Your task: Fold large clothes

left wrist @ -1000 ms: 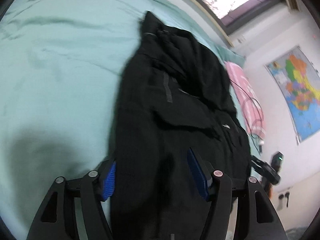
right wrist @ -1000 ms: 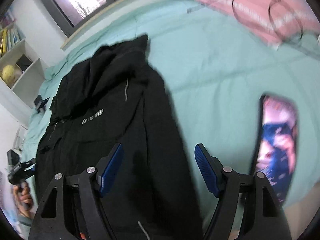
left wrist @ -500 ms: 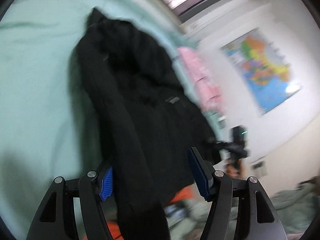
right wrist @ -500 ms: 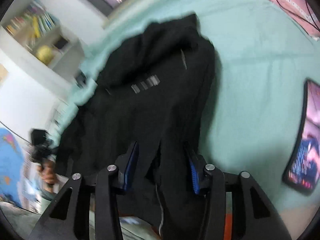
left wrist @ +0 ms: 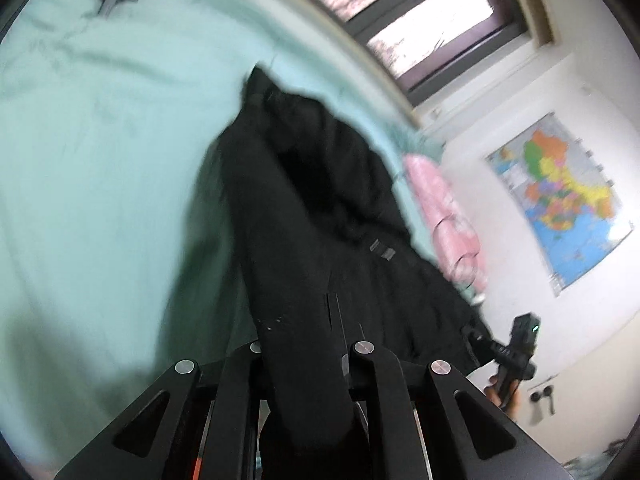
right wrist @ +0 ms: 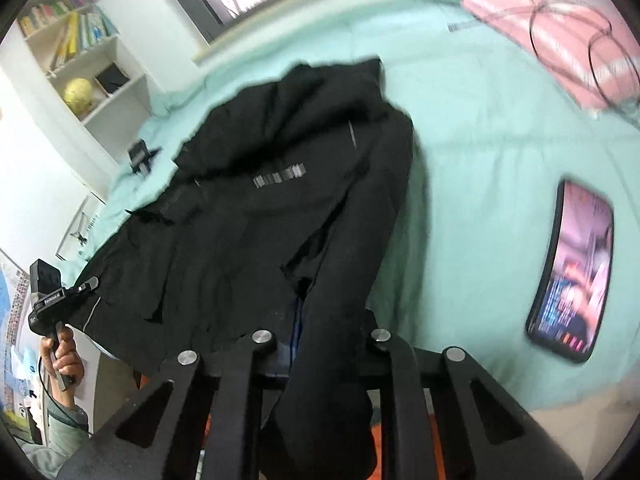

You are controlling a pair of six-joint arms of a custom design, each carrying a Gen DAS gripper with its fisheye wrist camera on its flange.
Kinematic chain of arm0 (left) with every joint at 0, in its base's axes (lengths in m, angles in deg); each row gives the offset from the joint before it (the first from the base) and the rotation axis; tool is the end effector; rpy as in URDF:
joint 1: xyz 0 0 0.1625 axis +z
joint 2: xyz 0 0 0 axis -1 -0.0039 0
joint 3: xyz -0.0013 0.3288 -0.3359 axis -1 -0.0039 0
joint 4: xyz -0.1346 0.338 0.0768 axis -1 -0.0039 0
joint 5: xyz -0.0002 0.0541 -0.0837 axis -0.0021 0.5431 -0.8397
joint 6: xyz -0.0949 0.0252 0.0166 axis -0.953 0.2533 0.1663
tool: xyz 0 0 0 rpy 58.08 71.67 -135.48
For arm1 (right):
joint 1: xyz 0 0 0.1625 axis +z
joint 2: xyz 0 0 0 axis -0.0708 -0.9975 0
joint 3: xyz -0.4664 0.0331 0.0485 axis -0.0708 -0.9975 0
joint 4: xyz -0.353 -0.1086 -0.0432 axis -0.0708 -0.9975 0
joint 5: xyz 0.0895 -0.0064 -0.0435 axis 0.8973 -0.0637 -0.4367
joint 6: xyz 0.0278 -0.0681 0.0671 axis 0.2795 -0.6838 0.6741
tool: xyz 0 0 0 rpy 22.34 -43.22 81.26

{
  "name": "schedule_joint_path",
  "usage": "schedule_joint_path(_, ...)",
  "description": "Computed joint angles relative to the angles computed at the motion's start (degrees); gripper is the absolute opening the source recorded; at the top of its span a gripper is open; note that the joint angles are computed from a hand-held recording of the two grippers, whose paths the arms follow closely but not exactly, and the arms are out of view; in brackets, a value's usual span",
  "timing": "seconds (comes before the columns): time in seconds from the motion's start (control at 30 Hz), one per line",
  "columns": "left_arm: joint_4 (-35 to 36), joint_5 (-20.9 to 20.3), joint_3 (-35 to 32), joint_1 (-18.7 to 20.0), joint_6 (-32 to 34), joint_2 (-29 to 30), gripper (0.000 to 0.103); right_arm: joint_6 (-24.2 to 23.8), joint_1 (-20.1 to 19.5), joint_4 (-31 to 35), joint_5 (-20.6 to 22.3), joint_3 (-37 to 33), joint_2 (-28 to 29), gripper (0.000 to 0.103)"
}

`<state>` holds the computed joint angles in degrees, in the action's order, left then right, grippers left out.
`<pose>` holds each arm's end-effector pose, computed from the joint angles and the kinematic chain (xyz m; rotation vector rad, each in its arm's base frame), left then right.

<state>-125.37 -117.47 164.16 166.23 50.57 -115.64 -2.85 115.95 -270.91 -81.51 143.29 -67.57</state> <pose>-0.0200 -0.5807 0.3427 -0.5849 -2.8582 0.4948 0.1769 -0.2543 0.2768 -0.1081 -2.4630 1.1317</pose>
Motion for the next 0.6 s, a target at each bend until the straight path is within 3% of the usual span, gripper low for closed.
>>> schedule_joint_path(0.17, -1.8, -2.7, -6.5, -2.4, -2.3, 3.3, 0.011, -4.0, 0.8, 4.9, 1.7, -5.9, -6.8, 0.019)
schedule_joint_path(0.3, -2.1, -3.2, -15.1, -4.0, -4.6, 9.1, 0.011, -7.0, -2.2, 9.9, 5.2, -12.8, -11.1, 0.019)
schedule_joint_path(0.5, -3.4, 6.7, -27.6, -8.5, -4.6, 18.5, 0.012, -10.0, -8.2, 13.7, 10.6, -25.4, -8.5, 0.019)
schedule_joint_path(0.6, -5.4, 12.2, -33.8, -9.4, -3.7, 24.5, 0.015, -12.5, -10.0, 12.7, 8.0, -32.0, -3.7, 0.020)
